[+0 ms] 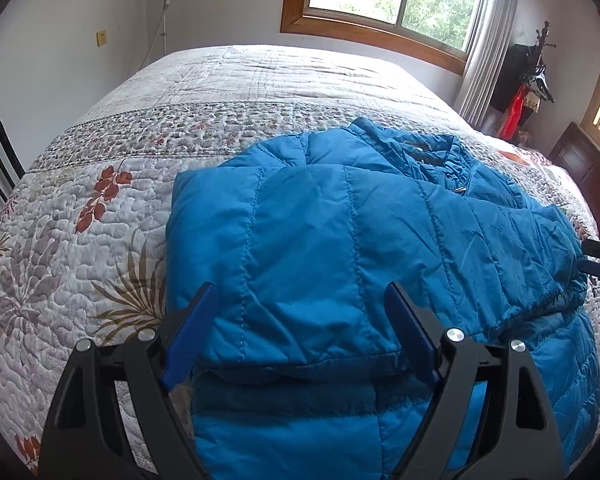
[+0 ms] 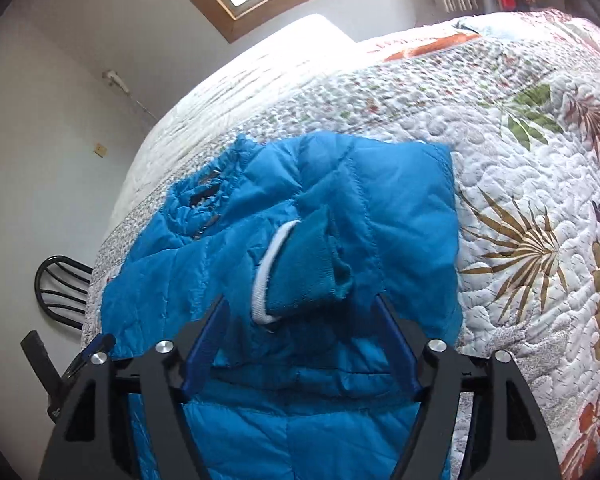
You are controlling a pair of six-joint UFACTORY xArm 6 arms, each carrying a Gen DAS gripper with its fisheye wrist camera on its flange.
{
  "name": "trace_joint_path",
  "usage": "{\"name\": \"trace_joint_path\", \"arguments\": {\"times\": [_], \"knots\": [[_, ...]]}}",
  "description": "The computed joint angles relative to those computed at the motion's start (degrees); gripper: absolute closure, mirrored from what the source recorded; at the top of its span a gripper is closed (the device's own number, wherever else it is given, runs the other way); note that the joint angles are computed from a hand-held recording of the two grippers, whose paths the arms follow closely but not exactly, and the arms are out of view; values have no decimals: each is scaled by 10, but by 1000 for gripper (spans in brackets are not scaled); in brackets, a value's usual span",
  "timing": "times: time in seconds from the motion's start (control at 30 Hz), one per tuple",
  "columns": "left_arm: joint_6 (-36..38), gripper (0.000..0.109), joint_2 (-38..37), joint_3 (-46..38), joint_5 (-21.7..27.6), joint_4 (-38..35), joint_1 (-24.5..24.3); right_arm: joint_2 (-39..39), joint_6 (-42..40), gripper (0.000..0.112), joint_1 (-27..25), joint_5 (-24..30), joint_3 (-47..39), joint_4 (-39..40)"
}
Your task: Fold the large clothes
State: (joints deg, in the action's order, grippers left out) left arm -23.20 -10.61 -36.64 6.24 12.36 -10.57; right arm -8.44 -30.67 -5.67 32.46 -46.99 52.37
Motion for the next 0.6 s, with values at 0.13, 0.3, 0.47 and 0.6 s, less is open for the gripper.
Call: {"name": "trace_joint_path", "arguments": {"times": [0.13,0.3,0.47,0.6], "knots": [[-8,24,3,-1,-1,9,1,36,-45,103,1,21,-24,44],[-90,24,5,-4,-8,114,8,-1,-62,107,39,-110,7,41],[-97,24,49,-26,5,131,5,58,1,106,39,-148,-4,-48],[-21,24,40,-14,-5,27,2,34,17,101,37,-157,15,-77]]}}
